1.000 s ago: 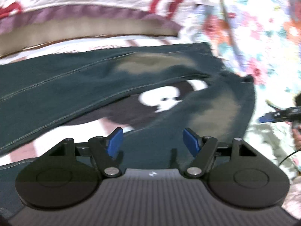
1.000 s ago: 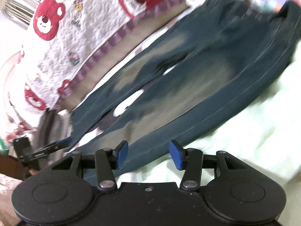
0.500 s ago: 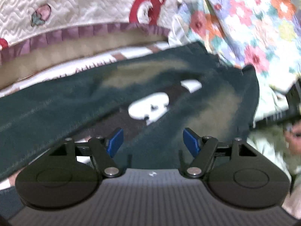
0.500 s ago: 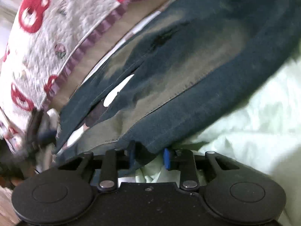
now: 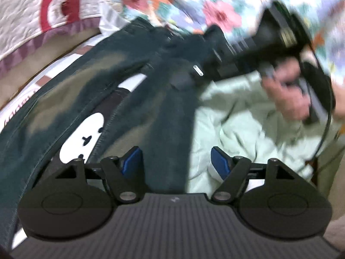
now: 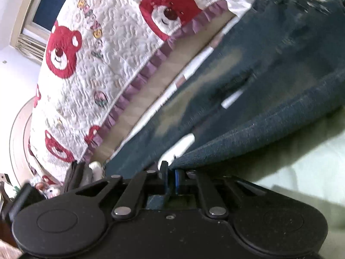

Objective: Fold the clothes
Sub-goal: 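Grasp the jeans end with the right gripper while the left gripper grasps the jeans edge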

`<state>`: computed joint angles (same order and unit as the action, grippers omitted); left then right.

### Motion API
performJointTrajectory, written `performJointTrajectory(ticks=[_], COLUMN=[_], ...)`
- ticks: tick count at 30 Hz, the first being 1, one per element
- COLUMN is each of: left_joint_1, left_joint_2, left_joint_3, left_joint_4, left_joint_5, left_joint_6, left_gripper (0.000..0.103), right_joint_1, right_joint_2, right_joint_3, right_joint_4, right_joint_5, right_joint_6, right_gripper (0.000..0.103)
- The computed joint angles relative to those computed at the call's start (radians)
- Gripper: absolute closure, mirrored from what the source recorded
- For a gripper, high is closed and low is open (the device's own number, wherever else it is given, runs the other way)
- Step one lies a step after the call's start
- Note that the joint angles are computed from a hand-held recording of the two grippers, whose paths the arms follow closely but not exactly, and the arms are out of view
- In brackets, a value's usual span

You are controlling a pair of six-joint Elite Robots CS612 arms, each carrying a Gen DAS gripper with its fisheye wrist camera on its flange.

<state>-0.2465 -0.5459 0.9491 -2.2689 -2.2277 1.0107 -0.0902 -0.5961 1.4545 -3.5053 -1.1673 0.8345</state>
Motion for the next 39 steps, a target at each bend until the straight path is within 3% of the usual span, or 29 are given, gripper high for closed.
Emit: performJointTrajectory(ticks=[5, 8, 10, 12, 17, 19, 22, 25, 26, 29, 32, 35, 39], left_joint_1=[-0.018, -0.013, -0.009, -0.008, 0.015, 0.017, 0.014, -0.008, -0.01, 0.006, 0.024, 0.023, 0.018], left_joint_2=[-0.025, -0.028, -0.03, -0.031, -0.029, -0.038, -0.052, -0.046, -0.044, -0.04, -0.034, -0.036, -0.044], left_joint_3=[0.094, 0.116, 0.137, 0.156, 0.151, 0.173, 0.208, 0.234, 0.23, 0.203, 0.182, 0.194, 0.217], left_joint_4=[-0.251, -0.333, -0.399, -0.47, -0.508, -0.559, -0.629, -0.715, -0.711, -0.665, -0.651, -0.671, -0.692], left_joint_5=[0.2, 0.285, 0.344, 0.43, 0.491, 0.51, 0.547, 0.655, 0.659, 0.616, 0.564, 0.569, 0.592], left_joint_6=[-0.078, -0.134, -0.168, -0.209, -0.393, -0.412, -0.419, -0.407, -0.435, -0.579, -0.676, -0.692, -0.692], left_gripper=[0.03, 0.03, 0.022, 0.021, 0.022, 0.029, 0.036, 0.037, 0.038, 0.041, 0.041, 0.04, 0.039], right_joint_1=[-0.011, -0.016, -0.017, -0.018, -0.02, -0.021, -0.022, -0.006, -0.006, -0.035, -0.056, -0.086, -0.134], right_joint_2=[0.018, 0.023, 0.024, 0.024, 0.027, 0.027, 0.016, -0.02, -0.03, -0.051, -0.093, -0.123, -0.139], right_joint_3=[-0.038, -0.038, -0.04, -0.041, -0.047, -0.046, -0.025, 0.008, 0.017, 0.065, 0.139, 0.198, 0.249], right_joint_4=[-0.01, -0.035, -0.035, -0.035, -0.029, -0.022, 0.007, 0.145, 0.182, 0.162, 0.114, 0.096, 0.061], right_joint_5=[0.02, 0.029, 0.032, 0.036, 0.044, 0.053, 0.058, -0.069, -0.107, -0.106, -0.211, -0.32, -0.354], right_joint_6=[0.004, 0.013, 0.009, 0.005, -0.013, -0.022, -0.062, -0.241, -0.26, -0.185, -0.177, -0.131, -0.033], right_gripper=[0.095, 0.095, 0.096, 0.096, 0.095, 0.095, 0.095, 0.089, 0.087, 0.081, 0.075, 0.071, 0.07])
